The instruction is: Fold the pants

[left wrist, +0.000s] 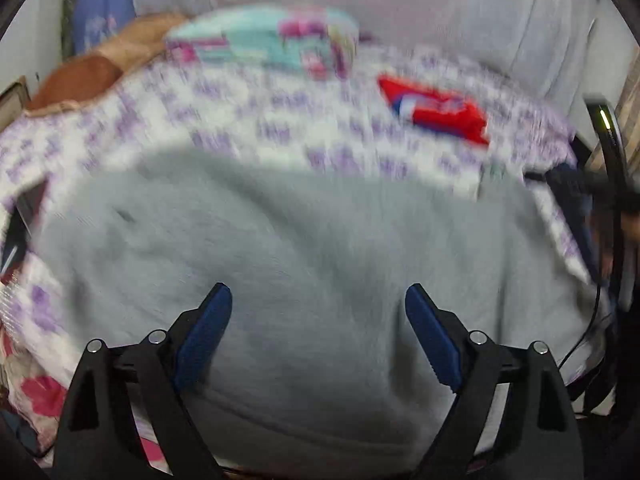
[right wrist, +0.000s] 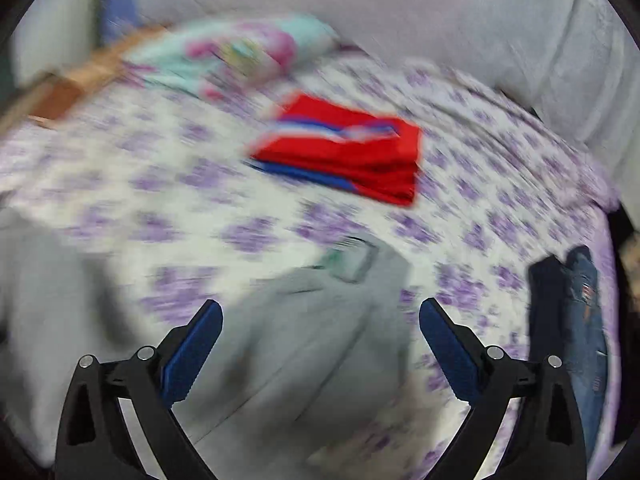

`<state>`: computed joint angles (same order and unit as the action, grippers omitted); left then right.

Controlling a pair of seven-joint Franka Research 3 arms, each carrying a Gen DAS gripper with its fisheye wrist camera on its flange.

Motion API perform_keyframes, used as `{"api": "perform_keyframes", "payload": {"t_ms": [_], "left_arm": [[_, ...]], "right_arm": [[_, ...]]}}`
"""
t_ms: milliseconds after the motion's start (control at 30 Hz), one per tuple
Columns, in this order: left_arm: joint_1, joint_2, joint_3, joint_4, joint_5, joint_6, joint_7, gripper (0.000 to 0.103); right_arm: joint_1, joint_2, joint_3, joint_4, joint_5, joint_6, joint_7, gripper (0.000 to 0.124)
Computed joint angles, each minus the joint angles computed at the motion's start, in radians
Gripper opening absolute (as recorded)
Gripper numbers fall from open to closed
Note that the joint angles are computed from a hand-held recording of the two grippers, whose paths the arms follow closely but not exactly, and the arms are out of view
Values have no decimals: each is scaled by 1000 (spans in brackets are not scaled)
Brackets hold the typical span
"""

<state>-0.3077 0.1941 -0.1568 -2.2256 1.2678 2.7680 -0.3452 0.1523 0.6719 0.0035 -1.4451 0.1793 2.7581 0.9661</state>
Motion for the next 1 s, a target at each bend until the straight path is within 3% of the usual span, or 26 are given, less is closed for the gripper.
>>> {"api": "perform_keyframes", "payload": {"t_ms": [67,100,167,200,233,267,333,400,433,500,533,600,633,667,733,767,800,867,967,1000], "left_arm": [[-28,18,-13,18,1,-76,10,86],[-37,8,-16,14,26,-68,-1,86],[-45,-29,-20,-2,107,-27,-55,86],[-57,-49,-32,1,150,-40,-56,86],[-65,-51,-45,12,179,-50,-43,86],[-67,-45,-55,27,195,-38,-15,86],[-60,35,-67,95,152,41,116,87],[-59,110,-62,140,47,70,228,86],[-62,133,-49,151,34,93,230,86],[-86,162,9,171,112,160,107,88],[-100,165,38,180,193,201,13,88],[-106,169,51,197,301,223,-88,89],[-96,174,41,199,303,228,-80,89],[-86,179,32,201,287,234,-57,89],[-79,204,20,217,232,236,21,89],[-82,210,20,218,209,235,51,89],[-85,211,21,215,189,239,81,89],[-96,197,27,199,159,238,117,89],[-108,175,42,173,167,270,113,89],[-114,161,44,159,182,275,104,89]], "right_arm": [[71,114,-93,160,-77,-123,124,99],[75,152,-103,216,-98,-188,149,95],[108,198,-150,252,-87,-234,122,44],[103,186,-144,226,-83,-209,104,35],[86,165,-123,189,-46,-168,65,14],[48,139,-86,168,62,-177,-21,7],[0,54,-46,68,311,-126,-220,6],[-157,-83,112,-89,660,-56,-570,6],[-244,-148,175,-150,835,-88,-723,6],[-419,-287,234,-296,1186,-244,-1015,6],[-506,-345,233,-383,1321,-369,-1158,6],[-677,-395,308,-509,1452,-479,-1286,9],[-753,-397,350,-555,1469,-490,-1315,14],[-793,-381,360,-589,1452,-481,-1306,29],[-770,-336,335,-598,1402,-339,-1242,63],[-739,-316,295,-597,1393,-277,-1187,63],[-742,-302,282,-591,1364,-272,-1118,63],[-785,-315,268,-602,1396,-348,-1085,71],[-708,-366,130,-614,1422,-484,-1047,91],[-708,-365,121,-599,1376,-521,-992,92]]}}
